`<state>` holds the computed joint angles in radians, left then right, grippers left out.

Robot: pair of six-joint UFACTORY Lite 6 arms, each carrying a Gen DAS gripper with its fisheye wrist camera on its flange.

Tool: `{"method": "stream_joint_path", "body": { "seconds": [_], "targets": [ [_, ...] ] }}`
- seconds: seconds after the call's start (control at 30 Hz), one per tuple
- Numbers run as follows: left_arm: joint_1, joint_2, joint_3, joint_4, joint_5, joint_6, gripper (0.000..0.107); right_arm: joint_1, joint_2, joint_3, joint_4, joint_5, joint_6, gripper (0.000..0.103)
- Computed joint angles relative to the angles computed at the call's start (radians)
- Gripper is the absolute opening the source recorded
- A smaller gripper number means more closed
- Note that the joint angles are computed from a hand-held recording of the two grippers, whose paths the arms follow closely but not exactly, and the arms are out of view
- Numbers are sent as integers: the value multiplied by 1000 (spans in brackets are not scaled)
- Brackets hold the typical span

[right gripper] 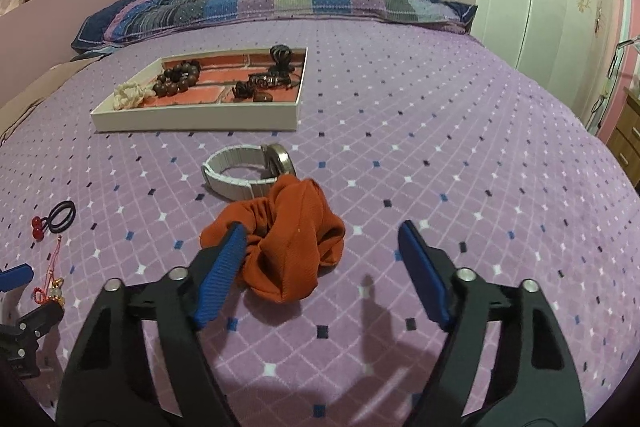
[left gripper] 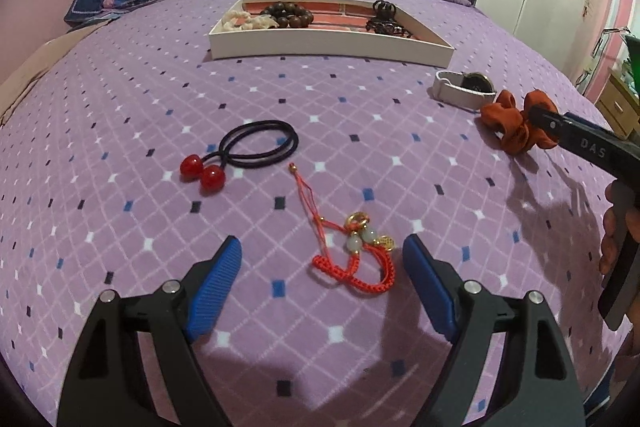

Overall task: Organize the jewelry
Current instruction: 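Move the left tool to the red tassel charm while the right tool approaches the orange scrunchie, then grasp the red tassel charm with the left tool while the right tool grasps the orange scrunchie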

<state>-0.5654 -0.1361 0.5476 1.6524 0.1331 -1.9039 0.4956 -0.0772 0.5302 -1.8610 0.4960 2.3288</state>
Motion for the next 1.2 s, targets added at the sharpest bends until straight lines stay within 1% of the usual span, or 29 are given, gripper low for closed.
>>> {"method": "stream_joint_path", "body": {
  "seconds": [0.07, 0.13, 0.17, 0.23, 0.43, 0.5, 0.53, 0.6, 0.67, 0.8, 0.9, 1.2],
  "targets": [
    [3, -1, -3, 61, -3, -55, 80, -8, 18, -3, -41, -16, 47, 66],
    [3, -4, -9, 122, -5, -111, 76, -8, 29, -10, -84, -15, 101, 58],
    [1, -4, -10, 137, -4, -125, 74, -4, 35, -13, -93, -9, 115, 56],
    [-2, -9, -18, 176, -3, -164, 70, -3, 45, -16, -127, -6, 152, 46],
    [-17, -25, -39, 249, 11, -244, 57, 10, 56, -21, -149, 5, 181, 33],
    [-21, -28, -41, 246, 12, -240, 49, 11, 59, -22, -154, 6, 186, 30],
    [-24, -27, -39, 226, 11, -219, 46, 12, 59, -23, -155, 6, 188, 28],
    [-34, -27, -36, 164, 17, -150, 29, 14, 57, -27, -160, 8, 195, 25],
    [-38, -26, -30, 111, 15, -93, 24, 13, 56, -30, -169, 9, 204, 23],
    [-9, -28, -27, 111, -14, -89, 15, 19, 54, -33, -167, 14, 205, 19],
    [17, -34, -27, 112, -41, -81, 11, 21, 48, -38, -167, 19, 203, 16],
    [2, -50, -15, -124, -27, 164, 9, 49, 10, -51, -115, 40, 163, 14]
  ]
}}
